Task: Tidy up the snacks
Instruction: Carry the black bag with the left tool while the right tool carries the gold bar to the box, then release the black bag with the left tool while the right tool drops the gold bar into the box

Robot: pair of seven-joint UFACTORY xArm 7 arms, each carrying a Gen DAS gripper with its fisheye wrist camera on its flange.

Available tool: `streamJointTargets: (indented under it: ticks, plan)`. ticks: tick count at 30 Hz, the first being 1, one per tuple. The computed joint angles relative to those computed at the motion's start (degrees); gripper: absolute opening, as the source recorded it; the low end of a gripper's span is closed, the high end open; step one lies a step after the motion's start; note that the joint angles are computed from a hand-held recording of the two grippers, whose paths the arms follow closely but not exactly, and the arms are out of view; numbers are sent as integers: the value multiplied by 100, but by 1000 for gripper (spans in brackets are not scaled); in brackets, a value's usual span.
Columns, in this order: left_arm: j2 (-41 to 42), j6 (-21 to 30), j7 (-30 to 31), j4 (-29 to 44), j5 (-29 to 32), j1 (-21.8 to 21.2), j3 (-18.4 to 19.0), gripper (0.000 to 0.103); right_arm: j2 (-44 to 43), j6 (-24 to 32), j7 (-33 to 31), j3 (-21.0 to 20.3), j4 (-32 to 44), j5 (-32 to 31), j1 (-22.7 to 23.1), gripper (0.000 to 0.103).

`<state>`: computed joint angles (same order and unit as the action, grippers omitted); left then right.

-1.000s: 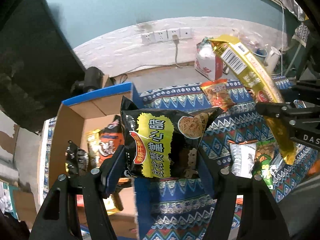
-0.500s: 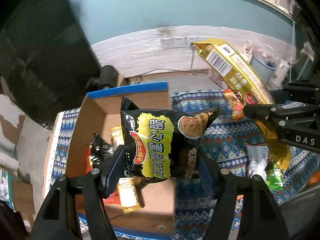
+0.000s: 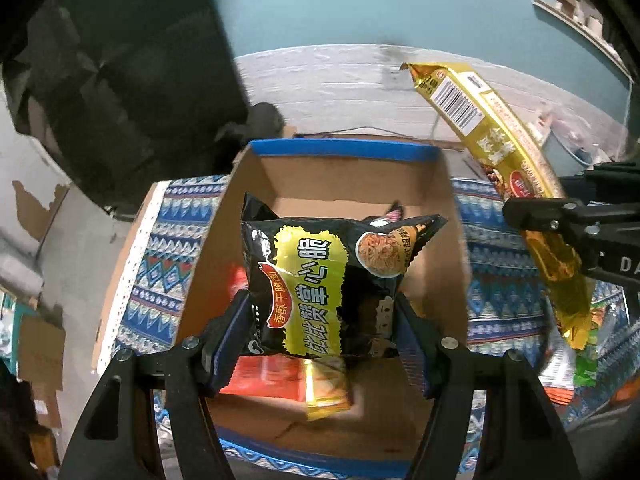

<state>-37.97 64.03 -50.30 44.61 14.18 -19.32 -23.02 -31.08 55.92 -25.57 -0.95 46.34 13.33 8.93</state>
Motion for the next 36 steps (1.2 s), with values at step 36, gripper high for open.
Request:
streamJointTargets:
  ticks: [36]
  plan:
    - [-709, 671, 311, -474, -185, 368, 305, 81, 1193, -140, 743, 468, 579, 573, 612, 32]
